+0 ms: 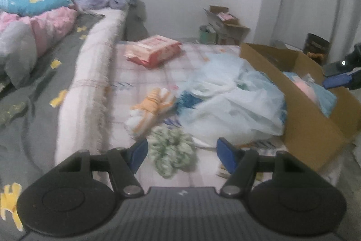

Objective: Organize soft objects
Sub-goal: 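Move the right tool back to the orange-striped sock bundle on the bed, then close the right tool on the orange-striped sock bundle and lift it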

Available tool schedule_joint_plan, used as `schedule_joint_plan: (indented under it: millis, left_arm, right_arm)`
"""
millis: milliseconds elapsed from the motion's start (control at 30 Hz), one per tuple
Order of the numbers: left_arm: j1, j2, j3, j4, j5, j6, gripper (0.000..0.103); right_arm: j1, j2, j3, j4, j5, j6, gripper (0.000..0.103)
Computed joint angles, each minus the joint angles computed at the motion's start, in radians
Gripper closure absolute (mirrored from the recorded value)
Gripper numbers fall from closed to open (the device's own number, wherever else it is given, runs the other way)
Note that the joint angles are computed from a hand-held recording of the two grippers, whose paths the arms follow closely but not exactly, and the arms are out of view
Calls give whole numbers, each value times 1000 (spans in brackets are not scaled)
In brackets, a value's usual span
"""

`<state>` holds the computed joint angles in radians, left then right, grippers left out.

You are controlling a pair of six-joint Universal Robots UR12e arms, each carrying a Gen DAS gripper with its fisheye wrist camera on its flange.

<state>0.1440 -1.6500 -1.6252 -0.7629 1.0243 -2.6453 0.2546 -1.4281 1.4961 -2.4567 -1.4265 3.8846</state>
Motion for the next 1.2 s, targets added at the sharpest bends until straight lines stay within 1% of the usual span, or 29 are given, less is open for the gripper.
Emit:
schedule_joint_plan:
  millis: [100, 167, 200, 267, 300, 400, 467, 567, 600, 700, 800, 900, 1000, 1067, 1200]
  left_arm:
    - [0, -20, 9, 51, 13, -9, 35]
    - [-3, -37, 22, 77, 20, -6, 35]
    - [-6, -49, 32, 85, 25, -3, 35]
    - [-15, -75, 53, 92, 44, 3, 35]
    - [-22, -89, 64, 98, 59, 3, 35]
    - [-40, -128, 94, 98, 96, 6, 36]
    - [-48, -151, 114, 87, 109, 18, 39]
    - [-62, -184, 152, 46, 124, 43, 39]
    - [-68, -197, 168, 24, 136, 54, 39]
    - [-83, -230, 209, -31, 175, 72, 39]
    - [-96, -255, 233, -52, 208, 81, 39]
    - [-107, -274, 259, -89, 249, 70, 42]
    - [-113, -288, 278, -124, 277, 47, 55]
    - [-111, -292, 283, -126, 272, 32, 61]
    - [-109, -297, 293, -128, 269, -3, 67]
  right_arm:
    - [8, 63, -71, -7, 95, -19, 62]
    - [13, 111, -129, -1, 155, -15, 62]
    - [12, 141, -162, 0, 197, -9, 62]
    - [11, 201, -234, 24, 258, 10, 62]
    - [14, 228, -269, 43, 274, 16, 62]
    - [17, 333, -409, 144, 312, 36, 62]
    - [17, 403, -502, 228, 337, 50, 62]
    - [19, 500, -636, 372, 347, 67, 62]
    - [19, 531, -685, 427, 339, 68, 62]
    - [17, 599, -789, 552, 341, 72, 62]
    - [17, 637, -846, 620, 331, 73, 62]
    - [16, 660, -874, 643, 341, 84, 61]
    - [11, 666, -865, 634, 344, 100, 60]
    - [9, 664, -847, 608, 356, 126, 59]
    - [7, 657, -811, 535, 371, 162, 59]
